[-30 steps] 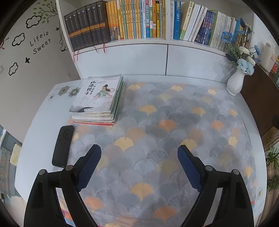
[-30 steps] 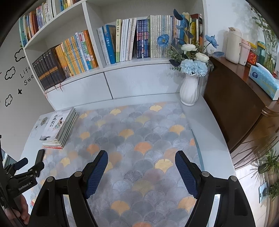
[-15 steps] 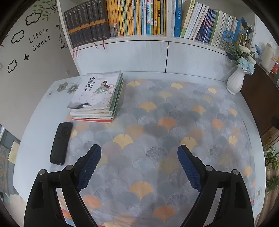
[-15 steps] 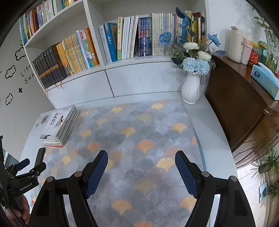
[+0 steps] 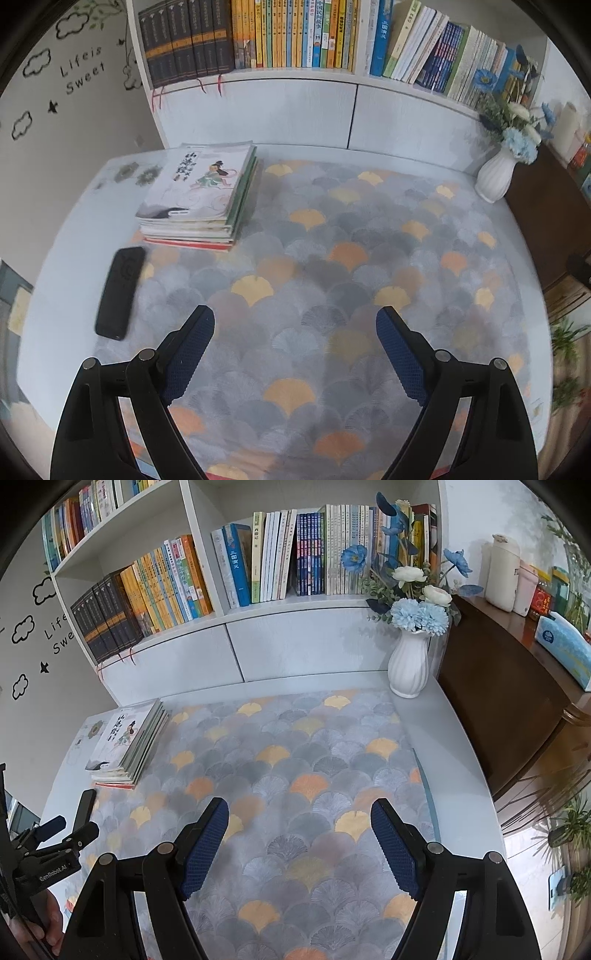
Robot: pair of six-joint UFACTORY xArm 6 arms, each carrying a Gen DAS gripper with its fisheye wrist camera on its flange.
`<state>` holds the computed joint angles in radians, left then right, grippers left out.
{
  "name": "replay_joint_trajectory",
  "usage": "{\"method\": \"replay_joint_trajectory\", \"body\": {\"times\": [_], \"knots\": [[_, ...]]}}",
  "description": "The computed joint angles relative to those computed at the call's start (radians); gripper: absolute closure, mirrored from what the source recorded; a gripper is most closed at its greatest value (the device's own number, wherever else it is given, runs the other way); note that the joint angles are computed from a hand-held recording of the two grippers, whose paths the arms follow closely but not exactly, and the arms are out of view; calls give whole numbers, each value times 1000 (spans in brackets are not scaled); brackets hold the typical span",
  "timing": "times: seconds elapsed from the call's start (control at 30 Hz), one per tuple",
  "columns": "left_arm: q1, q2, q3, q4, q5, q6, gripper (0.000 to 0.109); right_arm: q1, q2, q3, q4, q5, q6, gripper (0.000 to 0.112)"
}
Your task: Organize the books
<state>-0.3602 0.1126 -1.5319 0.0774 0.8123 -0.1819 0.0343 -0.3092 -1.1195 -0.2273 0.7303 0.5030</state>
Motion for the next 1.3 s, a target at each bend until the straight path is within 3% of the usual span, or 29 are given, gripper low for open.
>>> {"method": "replay_joint_trajectory", "body": {"times": [0.2, 0.4, 1.3], "knots": [[-17, -6, 3, 81, -25, -6, 20, 1, 9, -8, 5, 5, -7, 35], [-9, 10, -17, 33, -14, 21, 20, 7, 12, -7, 15, 7, -13, 35], [-12, 0, 10, 58, -29, 14, 20, 45, 41, -14, 56, 9, -44, 35]]}}
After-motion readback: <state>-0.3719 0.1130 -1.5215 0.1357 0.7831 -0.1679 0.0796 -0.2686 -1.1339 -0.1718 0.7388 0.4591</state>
